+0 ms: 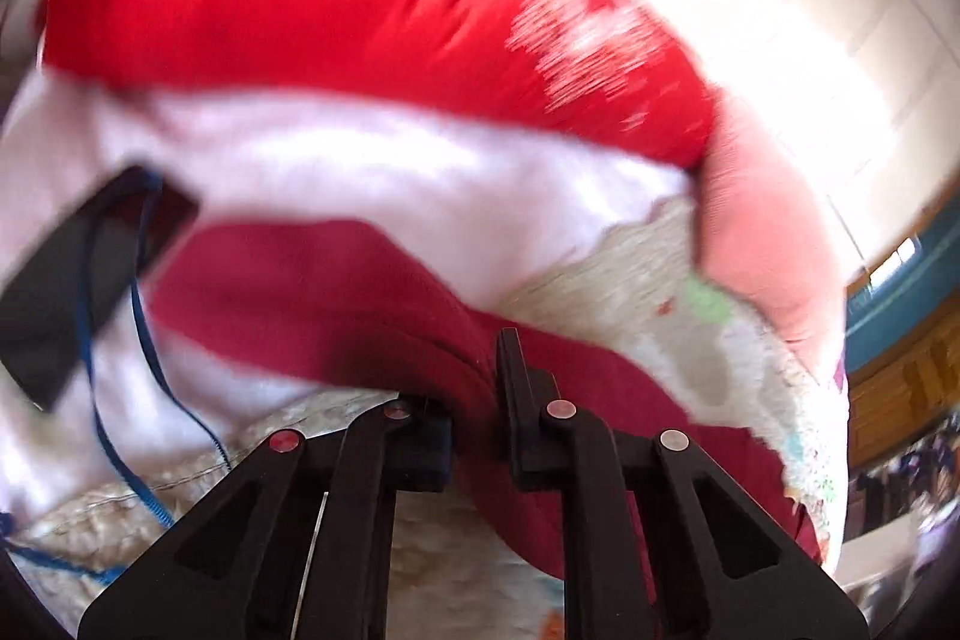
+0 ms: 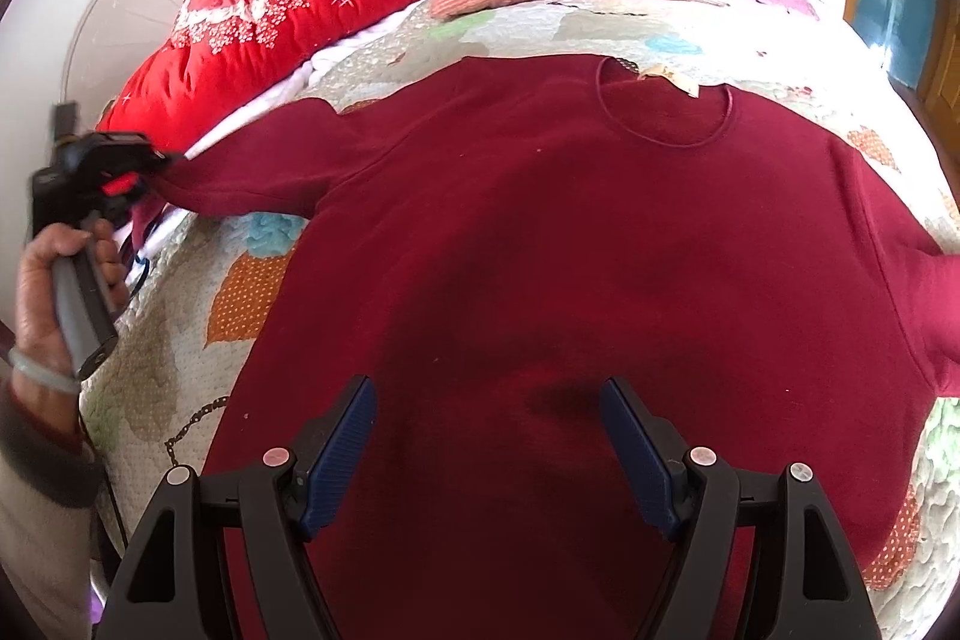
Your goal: Fold small clothes
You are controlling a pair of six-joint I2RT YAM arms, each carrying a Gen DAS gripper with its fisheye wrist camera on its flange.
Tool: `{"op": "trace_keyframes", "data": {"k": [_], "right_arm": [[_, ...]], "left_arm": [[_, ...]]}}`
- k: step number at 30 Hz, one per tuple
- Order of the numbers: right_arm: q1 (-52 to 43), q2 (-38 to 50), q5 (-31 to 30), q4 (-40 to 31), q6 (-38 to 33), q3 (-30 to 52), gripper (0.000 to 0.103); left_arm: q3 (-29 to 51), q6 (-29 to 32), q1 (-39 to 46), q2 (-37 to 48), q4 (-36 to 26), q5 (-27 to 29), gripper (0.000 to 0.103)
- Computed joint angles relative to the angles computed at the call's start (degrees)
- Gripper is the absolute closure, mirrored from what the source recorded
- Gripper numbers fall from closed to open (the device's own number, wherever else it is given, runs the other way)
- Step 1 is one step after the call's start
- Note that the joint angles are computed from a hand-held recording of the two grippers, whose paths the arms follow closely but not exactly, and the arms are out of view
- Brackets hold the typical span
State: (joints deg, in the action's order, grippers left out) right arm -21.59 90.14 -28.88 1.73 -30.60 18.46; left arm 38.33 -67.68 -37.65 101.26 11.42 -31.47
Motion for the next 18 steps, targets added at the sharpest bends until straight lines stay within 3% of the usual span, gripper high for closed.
{"op": "trace_keyframes", "data": {"k": [4, 7, 12, 15, 18], "right_arm": [[-2.95, -0.71, -1.19, -2.53, -1.83, 1.2, 0.028], [-7.88, -1.48, -2.4, -5.37, -3.82, 3.31, 0.028], [-16.66, -0.38, -3.02, -8.59, -5.75, 8.27, 0.028], [-21.7, 1.7, -0.9, -8.46, -6.77, 11.25, 0.028], [-26.07, 5.22, 1.27, -8.64, -7.86, 14.96, 0.028]], "left_arm": [[9.86, 8.28, -9.51, -1.13, -6.81, -9.71, 0.092], [21.68, 16.47, -15.77, 5.79, -7.88, -9.94, 0.092], [45.03, 25.94, -21.01, 25.8, -8.99, 5.43, 0.092], [61.04, 29.09, -22.61, 38.24, -16.95, 13.29, 0.092], [64.87, 29.89, -22.87, 41.62, -19.35, 18.53, 0.091]]}}
